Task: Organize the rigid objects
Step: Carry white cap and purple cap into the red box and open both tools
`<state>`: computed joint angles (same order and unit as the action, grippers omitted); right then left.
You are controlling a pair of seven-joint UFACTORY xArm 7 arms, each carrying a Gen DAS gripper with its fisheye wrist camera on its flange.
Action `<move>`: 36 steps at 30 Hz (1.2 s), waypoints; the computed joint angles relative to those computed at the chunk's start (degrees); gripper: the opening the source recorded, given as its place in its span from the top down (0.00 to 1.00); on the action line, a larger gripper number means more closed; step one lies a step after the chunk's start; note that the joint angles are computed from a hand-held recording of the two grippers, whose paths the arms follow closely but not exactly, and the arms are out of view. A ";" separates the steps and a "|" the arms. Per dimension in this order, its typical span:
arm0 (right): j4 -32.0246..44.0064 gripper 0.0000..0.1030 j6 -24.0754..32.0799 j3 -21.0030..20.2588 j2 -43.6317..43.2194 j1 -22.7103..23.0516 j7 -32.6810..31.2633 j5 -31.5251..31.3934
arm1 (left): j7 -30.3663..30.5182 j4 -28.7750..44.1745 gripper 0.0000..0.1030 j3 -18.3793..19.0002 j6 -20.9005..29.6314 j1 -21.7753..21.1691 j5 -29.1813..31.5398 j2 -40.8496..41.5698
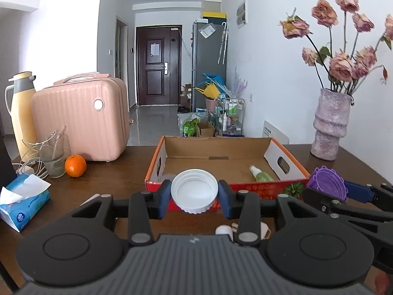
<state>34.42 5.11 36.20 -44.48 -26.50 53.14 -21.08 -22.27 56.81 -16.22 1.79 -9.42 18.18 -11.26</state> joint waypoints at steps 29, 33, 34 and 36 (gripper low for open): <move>19.62 0.48 -5.73 25.39 21.47 -34.82 3.89 -5.54 | -14.56 27.13 0.60 9.04 7.96 -8.85 17.54 23.10; 22.02 0.48 -5.65 30.69 23.32 -40.60 3.73 -6.14 | -11.98 30.62 0.60 11.34 8.93 -11.45 15.42 26.10; 22.61 0.48 -5.57 32.22 23.64 -42.24 3.59 -6.11 | -11.55 31.54 0.60 12.07 9.29 -12.25 15.09 26.82; 24.06 0.48 -5.23 35.96 24.61 -46.17 2.85 -5.89 | -10.49 33.29 0.60 13.43 9.83 -13.66 14.22 28.26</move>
<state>58.47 -0.12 72.16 -19.88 -72.67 55.99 -26.97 -32.75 90.10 -2.78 11.63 -23.09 32.40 17.00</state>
